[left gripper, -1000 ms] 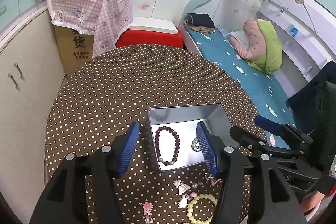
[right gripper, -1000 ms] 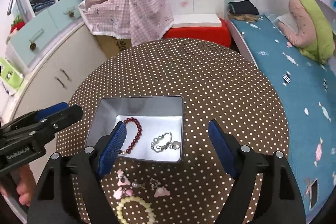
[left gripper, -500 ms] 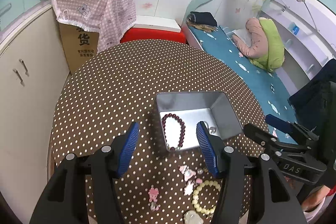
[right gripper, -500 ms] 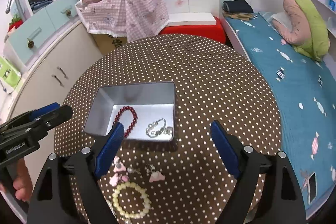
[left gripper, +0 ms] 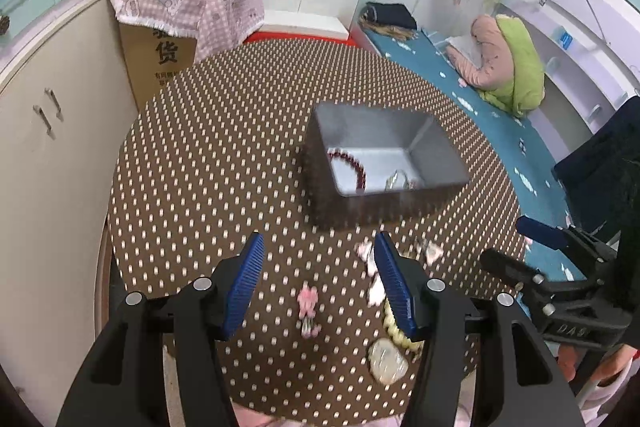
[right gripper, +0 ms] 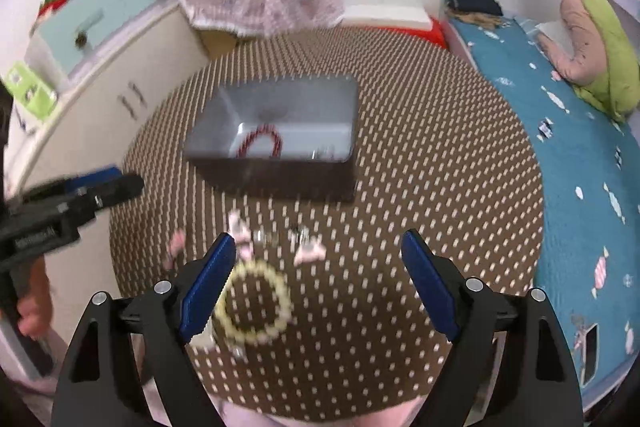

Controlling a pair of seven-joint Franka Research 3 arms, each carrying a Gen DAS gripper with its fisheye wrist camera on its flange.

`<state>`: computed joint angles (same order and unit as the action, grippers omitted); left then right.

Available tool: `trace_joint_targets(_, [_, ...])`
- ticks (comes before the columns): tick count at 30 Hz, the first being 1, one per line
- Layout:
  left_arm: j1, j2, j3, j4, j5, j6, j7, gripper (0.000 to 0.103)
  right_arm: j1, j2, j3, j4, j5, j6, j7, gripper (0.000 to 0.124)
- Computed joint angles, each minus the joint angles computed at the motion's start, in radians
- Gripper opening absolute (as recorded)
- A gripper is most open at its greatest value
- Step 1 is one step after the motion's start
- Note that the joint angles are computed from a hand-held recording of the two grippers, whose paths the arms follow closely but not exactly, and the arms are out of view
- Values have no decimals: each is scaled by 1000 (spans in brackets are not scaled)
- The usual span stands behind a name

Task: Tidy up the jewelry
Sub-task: 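Open both tools and withdraw them from the tin toward the jewelry, then grasp the cream bead bracelet with the right tool while the left grasps the pink charm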

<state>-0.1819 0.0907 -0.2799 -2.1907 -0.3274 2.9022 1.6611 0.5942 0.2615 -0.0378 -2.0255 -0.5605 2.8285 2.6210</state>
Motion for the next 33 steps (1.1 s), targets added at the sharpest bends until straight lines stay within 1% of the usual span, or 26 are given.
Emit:
trace_joint_targets(2, [0, -6, -1, -18, -5, -3, 2, 55, -16, 12, 27, -6, 53, 0, -51, 82])
trace_joint_targets(5, [-1, -10, -1, -38, -25, -17, 15, 55, -21, 35, 44, -7, 119, -3, -117, 82])
trace_joint_targets(7, [-4, -10, 4, -50, -17, -25, 4, 55, -18, 48, 46, -3, 156, -2, -151, 82])
trace_joint_targets(9, [-2, -9, 2, -53, -36, -35, 19, 55, -10, 60, 43, 0, 183, -3, -179, 82])
trace_joint_targets(12, [-3, -3, 6, -58, -39, -45, 19, 55, 9, 78, 28, 7, 200, 3, -200, 80])
trace_joint_targets(14, [-1, 2, 8, -57, -37, -55, 6, 55, 17, 92, 26, 23, 215, -12, -223, 70])
trace_joint_targets(15, [2, 3, 6, -58, -48, -56, 15, 55, 9, 102, 39, 31, 241, -16, -253, 58])
trace_joint_targets(16, [4, 3, 3, -61, -59, -55, 22, 55, 18, 112, 32, 41, 249, -20, -260, 52])
trace_joint_targets(17, [6, 3, 0, -63, -69, -55, 30, 55, 57, 114, -10, 42, 195, -10, -220, 46])
trace_joint_targets(19, [5, 4, -1, -61, -74, -58, 37, 55, 91, 120, -42, 50, 146, -19, -192, 34])
trace_joint_targets(20, [5, 4, -2, -62, -78, -58, 41, 55, 96, 123, -46, 53, 132, -20, -188, 32])
trace_joint_targets(21, [5, 6, -4, -60, -85, -61, 49, 55, 109, 125, -59, 56, 105, -22, -174, 27])
trace_joint_targets(22, [4, 9, -4, -58, -85, -63, 49, 55, 108, 124, -58, 52, 97, -16, -169, 20])
trace_joint_targets(24, [-1, 18, -4, -52, -72, -65, 34, 55, 108, 122, -59, 43, 92, 3, -150, 11])
trace_joint_targets(26, [0, 29, -5, -42, -67, -78, 21, 55, 149, 119, -106, 39, 33, -9, -60, 11])
trace_joint_targets(28, [-5, 45, -2, -31, -36, -84, -13, 55, 163, 112, -125, 31, -21, -17, 10, 10])
trace_joint_targets(30, [-18, 61, 10, -20, 39, -86, -80, 55, 150, 107, -120, 16, -50, 4, 59, 10])
trace_joint_targets(32, [-10, 77, -1, -3, 56, -100, -84, 55, 141, 92, -119, -6, -79, 18, 99, 10])
trace_joint_targets(33, [-16, 84, 2, 3, 89, -103, -109, 55, 141, 85, -122, -14, -95, 18, 124, 10])
